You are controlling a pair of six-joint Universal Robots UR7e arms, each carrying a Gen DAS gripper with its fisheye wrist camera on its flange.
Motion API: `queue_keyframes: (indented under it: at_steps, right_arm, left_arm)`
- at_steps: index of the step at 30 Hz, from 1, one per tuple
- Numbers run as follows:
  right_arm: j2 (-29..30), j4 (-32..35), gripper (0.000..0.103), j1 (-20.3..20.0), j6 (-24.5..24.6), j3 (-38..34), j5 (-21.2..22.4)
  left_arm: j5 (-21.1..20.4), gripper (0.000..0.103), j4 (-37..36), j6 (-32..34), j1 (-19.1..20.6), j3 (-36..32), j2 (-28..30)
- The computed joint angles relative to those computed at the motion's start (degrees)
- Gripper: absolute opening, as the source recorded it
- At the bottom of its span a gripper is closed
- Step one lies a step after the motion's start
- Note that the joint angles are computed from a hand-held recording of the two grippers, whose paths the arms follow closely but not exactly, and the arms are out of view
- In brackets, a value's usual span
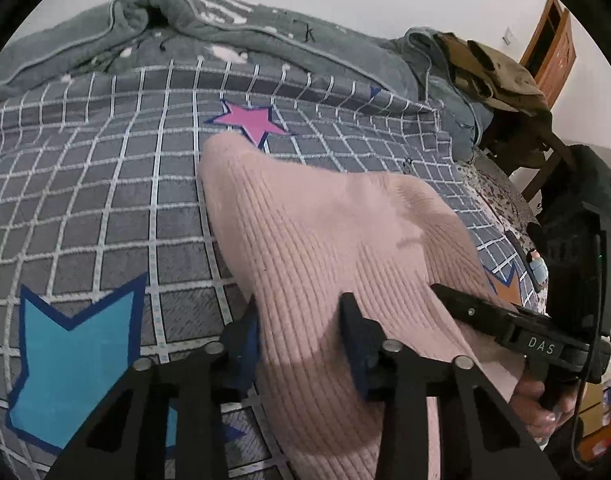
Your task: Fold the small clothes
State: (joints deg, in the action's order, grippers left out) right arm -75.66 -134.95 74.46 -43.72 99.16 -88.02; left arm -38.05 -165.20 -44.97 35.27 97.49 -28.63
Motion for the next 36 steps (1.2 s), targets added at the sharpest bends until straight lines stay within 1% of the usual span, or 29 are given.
queue_keyframes:
  at_steps: [3, 5, 6, 12, 15, 17, 18, 21, 23, 24, 26, 27, 28, 29, 32, 36]
  right_arm:
    - [-1.35, -2.44, 0.032, 0.58, -0.65, 1.65, 0.8]
    - [-2.15, -4.01, 0.031, 1.08, -1.16, 2.7, 1.6]
    - [-2.34, -4.68, 0.03, 1.53, -1.33, 3.11, 1.49]
    - [-1.24, -5.27, 0.029, 4.67, 0.8, 3.58, 3.73]
    - [0.03, -6.04, 0.029, 6.3, 1.48, 4.08, 4.83]
    - [1.27, -6.75, 0.029, 7.49, 1.81, 4.24, 5.15]
    - [1.85, -7.33, 0.029, 8.22, 3.27, 4.39, 4.42]
    - [4.13, -9.28, 0.029, 9.58, 3.94, 4.96, 4.45]
    - [5.89, -11.0, 0.029, 10.14, 3.92, 5.42, 3.44]
    - [6.87, -11.8, 0.03, 10.45, 3.9, 5.53, 2.13]
    - [8.46, -14.56, 0.031, 10.95, 3.39, 5.97, -0.89]
    - [8.73, -15.31, 0.032, 10.82, 2.86, 6.18, -1.24]
    - [8.75, -14.92, 0.033, 10.57, 2.59, 6.02, -0.92]
    - [8.64, -14.18, 0.036, 10.43, 2.46, 5.75, -0.87]
    - [8.43, -13.26, 0.046, 10.69, 2.43, 5.15, -1.99]
    - [6.67, -15.68, 0.046, 11.27, -0.66, 6.99, -3.06]
  left_arm:
    - [0.33, 0.031, -4.01, 1.73, -0.45, 1.36, -0.71]
    - [0.56, 0.03, -6.77, 2.61, -0.68, 2.54, -1.6]
    - [0.97, 0.03, -6.67, 2.47, -0.73, 2.76, -1.99]
    - [5.87, 0.03, -3.74, 0.83, -1.31, 5.53, -6.47]
    - [8.39, 0.03, -0.85, -1.06, -1.39, 7.68, -9.45]
    - [10.48, 0.03, 1.55, -2.71, -1.32, 9.43, -11.53]
    - [11.0, 0.03, 2.1, -3.24, -1.25, 10.14, -12.19]
    - [11.56, 0.03, 3.39, -5.07, -0.04, 12.54, -14.32]
    - [10.84, 0.03, 3.57, -6.14, 1.12, 13.6, -15.0]
    - [9.89, 0.031, 4.02, -6.95, 2.02, 13.85, -15.18]
    - [9.12, 0.034, 2.24, -6.52, 2.88, 14.26, -14.67]
    - [9.38, 0.037, 2.03, -6.48, 2.89, 14.41, -14.5]
    - [9.95, 0.042, 2.27, -6.64, 2.78, 14.49, -14.28]
    - [10.81, 0.045, 3.12, -7.0, 2.62, 14.41, -14.07]
    - [11.36, 0.05, 2.73, -7.52, 2.09, 15.42, -14.1]
    - [9.39, 0.056, 0.71, -8.59, 1.86, 17.29, -15.42]
